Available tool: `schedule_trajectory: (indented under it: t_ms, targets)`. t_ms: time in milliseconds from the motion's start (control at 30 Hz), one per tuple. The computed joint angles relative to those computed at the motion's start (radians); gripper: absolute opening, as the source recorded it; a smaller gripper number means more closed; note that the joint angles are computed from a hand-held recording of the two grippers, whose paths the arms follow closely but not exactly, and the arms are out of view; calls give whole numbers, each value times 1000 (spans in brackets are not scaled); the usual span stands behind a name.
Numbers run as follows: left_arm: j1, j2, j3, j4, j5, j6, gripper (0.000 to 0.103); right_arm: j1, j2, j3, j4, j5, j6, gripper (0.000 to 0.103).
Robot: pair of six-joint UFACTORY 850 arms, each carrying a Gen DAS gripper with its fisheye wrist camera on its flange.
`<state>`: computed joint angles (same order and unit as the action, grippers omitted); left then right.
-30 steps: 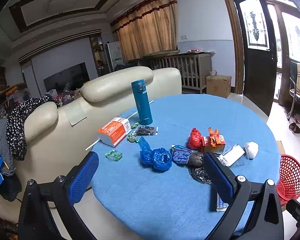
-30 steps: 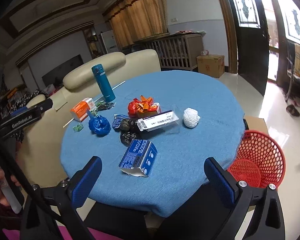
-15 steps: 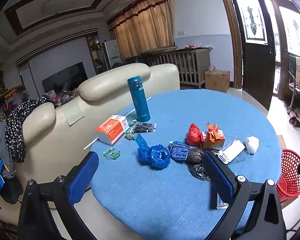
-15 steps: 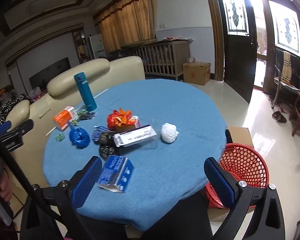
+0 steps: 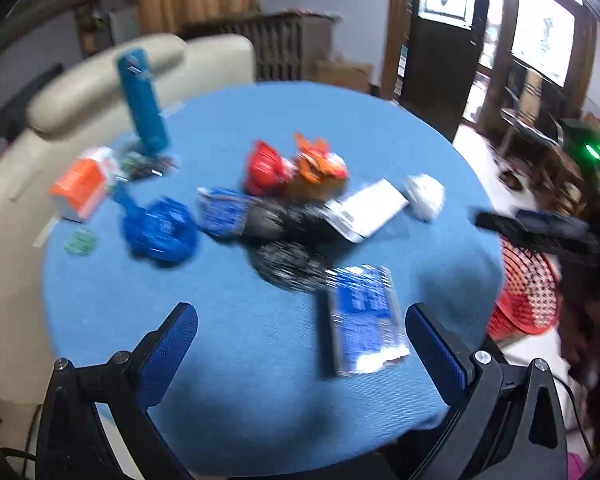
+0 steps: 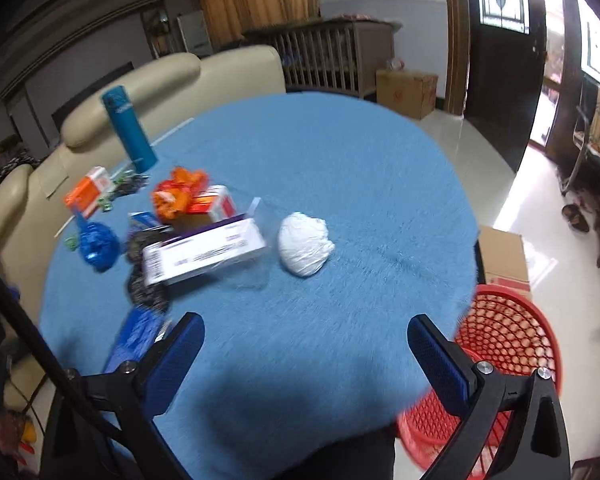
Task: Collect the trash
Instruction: 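Grasp the blue medicine box with the left gripper while the right grasps the white paper ball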
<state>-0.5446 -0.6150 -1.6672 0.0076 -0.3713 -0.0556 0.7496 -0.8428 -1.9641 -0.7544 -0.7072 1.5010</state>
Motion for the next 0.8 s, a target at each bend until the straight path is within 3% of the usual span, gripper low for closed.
schedule_trajectory:
  t_ms: [100, 233, 300, 400, 467, 600, 667, 700, 800]
  targets:
    - [3, -48, -59, -191, -81, 166, 103, -49, -29, -19, 56, 104, -23, 90]
    - [-2, -109, -135, -239, -165, 205, 102, -101, -111, -120, 161, 136, -107, 77]
    - [-9, -133, -166, -256, -187, 235, 94, -120, -149, -170, 238, 145, -180, 66]
    - [-17, -185, -234, -260, -253, 256, 73, -145, -205, -244, 380, 168, -314, 54]
    - [-20, -212, -268, -259, -285, 251, 58, -155, -215, -248, 447, 206, -367, 39]
    - [-16, -231, -291, -282, -308, 262, 40, -152, -186, -188, 407, 267, -312, 35]
    - [-18, -222, -279, -287, -295, 273, 19, -146, -147, -122, 345, 292, -240, 35]
    - [-21, -215, -272, -280, -287, 272, 14, -143, -124, -84, 303, 306, -195, 35]
    - [-31, -209, -267, -244, -270, 261, 13, -124, -50, 21, 145, 315, -40, 35]
